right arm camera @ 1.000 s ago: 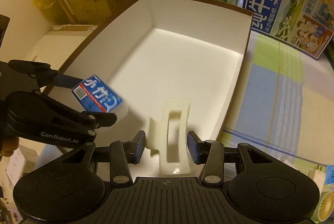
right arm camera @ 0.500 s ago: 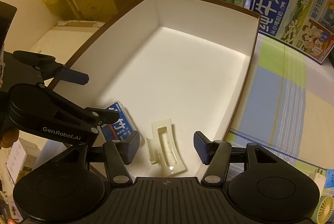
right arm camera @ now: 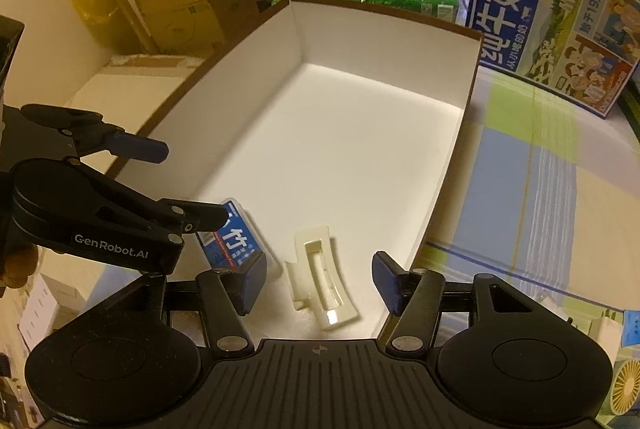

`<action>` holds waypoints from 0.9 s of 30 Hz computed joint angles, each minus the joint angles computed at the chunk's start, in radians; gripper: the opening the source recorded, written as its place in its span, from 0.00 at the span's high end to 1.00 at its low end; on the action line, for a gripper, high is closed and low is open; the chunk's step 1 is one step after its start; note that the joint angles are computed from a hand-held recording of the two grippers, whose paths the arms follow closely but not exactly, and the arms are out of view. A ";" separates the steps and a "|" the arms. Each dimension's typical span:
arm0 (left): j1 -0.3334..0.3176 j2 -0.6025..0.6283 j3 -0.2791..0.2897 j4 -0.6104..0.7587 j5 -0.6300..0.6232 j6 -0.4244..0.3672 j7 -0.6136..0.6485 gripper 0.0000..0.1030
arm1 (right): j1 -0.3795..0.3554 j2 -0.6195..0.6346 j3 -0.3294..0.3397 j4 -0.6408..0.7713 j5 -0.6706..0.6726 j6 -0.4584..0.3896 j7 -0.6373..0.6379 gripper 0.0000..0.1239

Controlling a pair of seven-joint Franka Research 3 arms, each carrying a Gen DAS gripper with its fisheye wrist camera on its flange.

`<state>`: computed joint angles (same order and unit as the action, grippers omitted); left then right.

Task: Organize rigid objects
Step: 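Lower both items into the shoebox and open both tools, then move both tools back toward the remaining items on the table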

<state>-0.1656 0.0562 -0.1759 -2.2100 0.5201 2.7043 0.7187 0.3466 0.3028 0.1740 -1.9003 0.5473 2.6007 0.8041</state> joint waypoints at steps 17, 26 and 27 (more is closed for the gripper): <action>-0.014 -0.158 -0.061 -0.062 0.214 -0.074 -0.307 0.19 | -0.039 -0.191 0.000 -0.173 0.404 0.002 -0.305 0.53; -0.068 -0.205 -0.139 -0.054 0.289 -0.188 -0.527 0.19 | -0.056 -0.302 -0.081 -0.264 0.516 -0.113 -0.468 0.51; -0.078 -0.201 -0.146 -0.047 0.296 -0.195 -0.553 0.19 | -0.061 -0.312 -0.091 -0.271 0.516 -0.128 -0.478 0.50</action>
<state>-0.2436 -0.1448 -0.3223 -2.2566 0.8163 2.5098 0.1660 0.2854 -0.0089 0.0829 -2.1715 1.0631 2.4731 0.3260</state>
